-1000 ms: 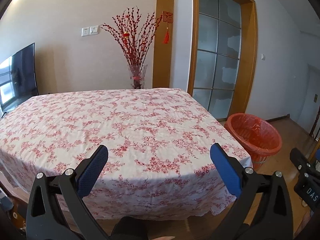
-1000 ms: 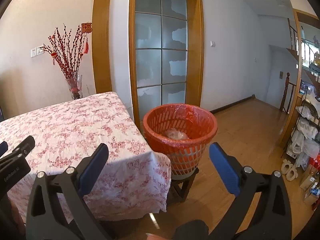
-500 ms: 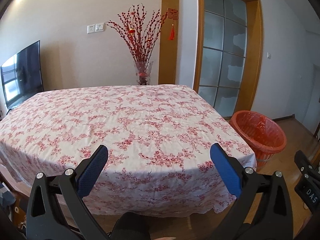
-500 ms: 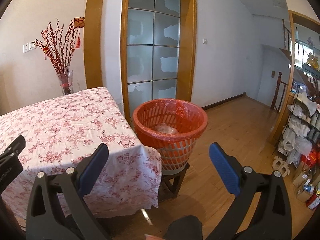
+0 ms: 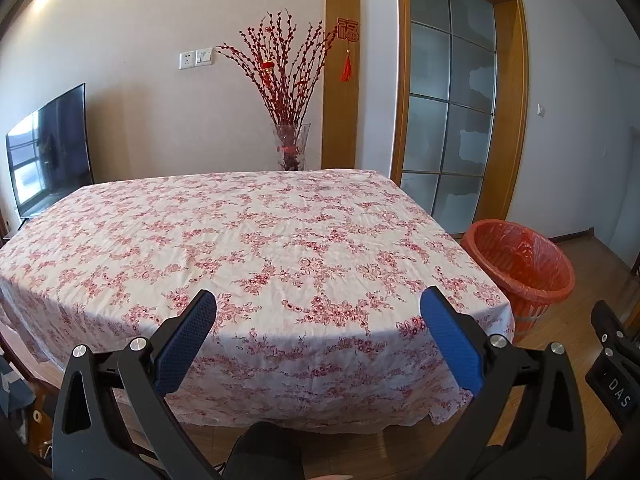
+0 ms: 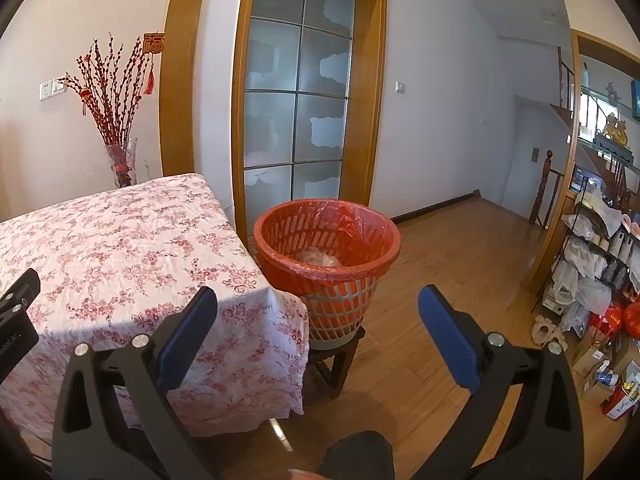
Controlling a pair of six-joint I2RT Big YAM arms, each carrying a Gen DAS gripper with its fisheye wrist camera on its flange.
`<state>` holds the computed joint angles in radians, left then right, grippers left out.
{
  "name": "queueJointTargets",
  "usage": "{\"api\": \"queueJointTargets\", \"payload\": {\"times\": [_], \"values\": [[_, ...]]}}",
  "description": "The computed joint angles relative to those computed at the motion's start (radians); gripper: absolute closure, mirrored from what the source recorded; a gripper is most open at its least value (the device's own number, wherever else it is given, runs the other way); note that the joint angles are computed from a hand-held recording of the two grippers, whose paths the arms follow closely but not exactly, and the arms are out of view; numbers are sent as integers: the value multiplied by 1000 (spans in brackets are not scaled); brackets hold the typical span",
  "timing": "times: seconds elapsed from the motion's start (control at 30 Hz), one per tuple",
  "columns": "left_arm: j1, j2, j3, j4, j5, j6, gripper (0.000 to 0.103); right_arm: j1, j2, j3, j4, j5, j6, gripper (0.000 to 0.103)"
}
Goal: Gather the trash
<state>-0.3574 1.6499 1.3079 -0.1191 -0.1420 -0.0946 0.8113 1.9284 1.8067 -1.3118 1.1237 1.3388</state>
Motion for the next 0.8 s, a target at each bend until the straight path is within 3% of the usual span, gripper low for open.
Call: {"api": "queueJointTargets", "payload": {"times": [0.8], "values": [[2,4,4,-35,8,-17,3,-3,-3,-5,5,-16,0,4]]}}
